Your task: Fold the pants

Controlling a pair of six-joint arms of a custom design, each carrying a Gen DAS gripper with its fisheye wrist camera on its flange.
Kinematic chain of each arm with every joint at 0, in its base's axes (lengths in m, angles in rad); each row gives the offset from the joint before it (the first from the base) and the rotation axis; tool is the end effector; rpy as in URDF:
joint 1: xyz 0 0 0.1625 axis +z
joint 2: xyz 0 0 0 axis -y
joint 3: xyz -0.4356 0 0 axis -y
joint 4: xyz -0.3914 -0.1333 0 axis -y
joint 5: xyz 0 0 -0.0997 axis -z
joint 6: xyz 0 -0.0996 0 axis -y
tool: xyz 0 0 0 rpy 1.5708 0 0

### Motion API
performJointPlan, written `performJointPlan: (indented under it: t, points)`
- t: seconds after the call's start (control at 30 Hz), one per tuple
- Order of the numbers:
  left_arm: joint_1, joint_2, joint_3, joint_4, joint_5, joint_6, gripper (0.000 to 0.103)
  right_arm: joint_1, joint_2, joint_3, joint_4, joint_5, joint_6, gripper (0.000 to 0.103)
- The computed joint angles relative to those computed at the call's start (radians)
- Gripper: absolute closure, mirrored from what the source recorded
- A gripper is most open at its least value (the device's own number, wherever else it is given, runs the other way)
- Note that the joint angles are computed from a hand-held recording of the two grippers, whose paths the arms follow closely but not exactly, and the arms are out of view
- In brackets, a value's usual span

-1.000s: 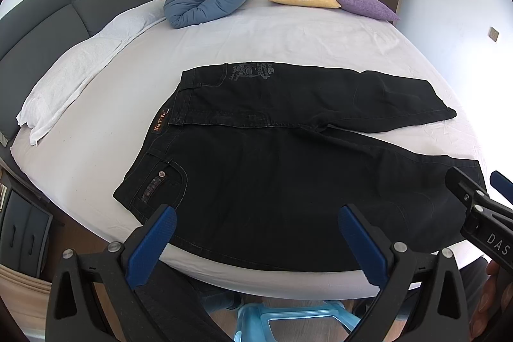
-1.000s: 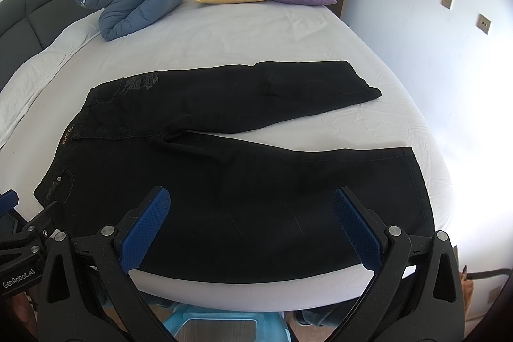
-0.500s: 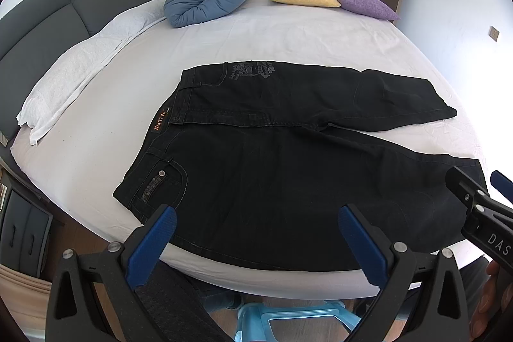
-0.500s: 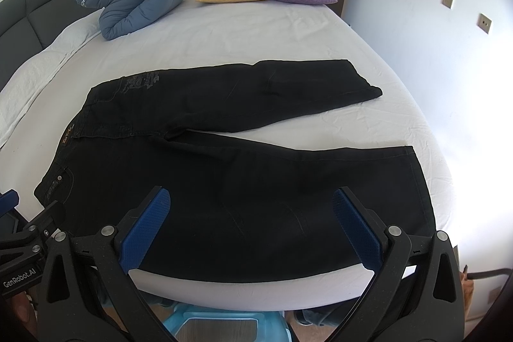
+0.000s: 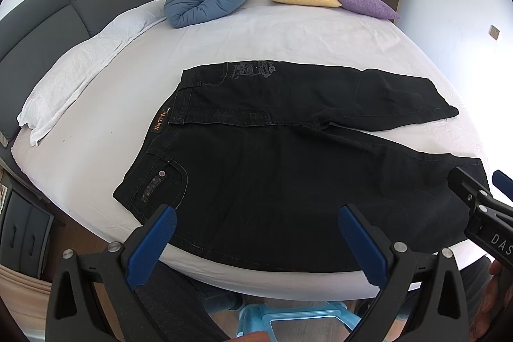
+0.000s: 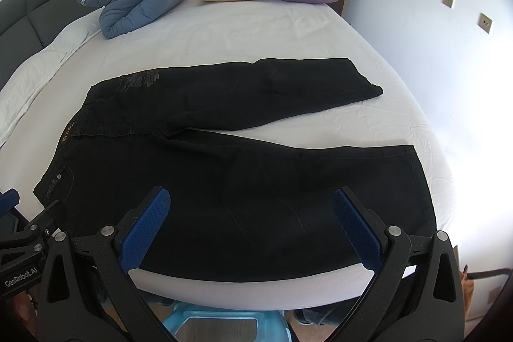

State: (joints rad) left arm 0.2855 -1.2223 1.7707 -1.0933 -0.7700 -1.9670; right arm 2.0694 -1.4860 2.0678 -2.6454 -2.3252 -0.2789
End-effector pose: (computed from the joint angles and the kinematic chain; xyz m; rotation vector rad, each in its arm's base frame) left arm -0.3982 -0.3303 0.2467 -0.2192 2.0441 -0.9074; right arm 0.2896 -0.3958 0.3647 0.6763 -2.2711 0.6919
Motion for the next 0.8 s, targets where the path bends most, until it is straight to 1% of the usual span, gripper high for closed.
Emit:
performJointPlan:
  t: [0.17,0.2,0.33,0.37,0.4,0.43,0.47,0.5,0.53,0.57,0.63,0.67,0.7,0.73,0.77,0.8]
  points:
    - [0.008,-0.019,0.012,0.019,0.03,-0.008,0.0,-0.011,0.015,-0.003,-0.01,0.005,-0.02,0.0]
    - [0.014,-0.03,0.017,0.017,0.043,0.004,0.0,-0.014,0.02,-0.008,-0.008,0.008,-0.026,0.0]
    - [0.059,-0.068,0.037,-0.047,0.058,0.13,0.0,-0.016,0.054,-0.031,-0.02,0.02,-0.058,0.0]
    - [0.073,-0.08,0.049,-0.094,0.056,0.188,0.0,-0.016,0.065,-0.039,-0.024,0.024,-0.07,0.0]
    - [0.095,-0.087,0.055,-0.121,0.036,0.226,0.0,-0.014,0.078,-0.045,-0.029,0.028,-0.082,0.0]
    - [0.101,-0.092,0.062,-0.122,0.047,0.222,0.0,-0.012,0.091,-0.052,-0.033,0.034,-0.094,0.0]
    - [0.099,-0.096,0.07,-0.103,0.074,0.189,0.0,-0.011,0.105,-0.065,-0.03,0.039,-0.102,0.0]
    - [0.09,-0.104,0.085,-0.069,0.137,0.14,0.0,-0.01,0.118,-0.074,-0.027,0.05,-0.114,0.0]
    - [0.088,-0.106,0.089,-0.052,0.165,0.127,0.0,-0.01,0.13,-0.085,-0.025,0.061,-0.125,0.0]
    - [0.093,-0.105,0.087,-0.039,0.174,0.13,0.0,-0.012,0.141,-0.094,-0.026,0.079,-0.141,0.0]
    - [0.136,-0.107,0.069,-0.065,0.135,0.203,0.0,-0.024,0.169,-0.129,-0.019,0.126,-0.174,0.0]
    - [0.154,-0.11,0.063,-0.068,0.124,0.202,0.0,-0.036,0.183,-0.152,-0.003,0.161,-0.19,0.0]
    - [0.175,-0.128,0.064,-0.074,0.135,0.178,0.0,-0.048,0.202,-0.181,0.022,0.198,-0.206,0.0]
    - [0.187,-0.14,0.063,-0.07,0.155,0.164,0.0,-0.058,0.225,-0.216,0.046,0.217,-0.218,0.0]
    - [0.205,-0.157,0.066,-0.084,0.186,0.189,0.0,-0.068,0.249,-0.247,0.059,0.242,-0.236,0.0]
    - [0.217,-0.167,0.069,-0.096,0.202,0.218,0.0,-0.079,0.273,-0.283,0.077,0.267,-0.252,0.0]
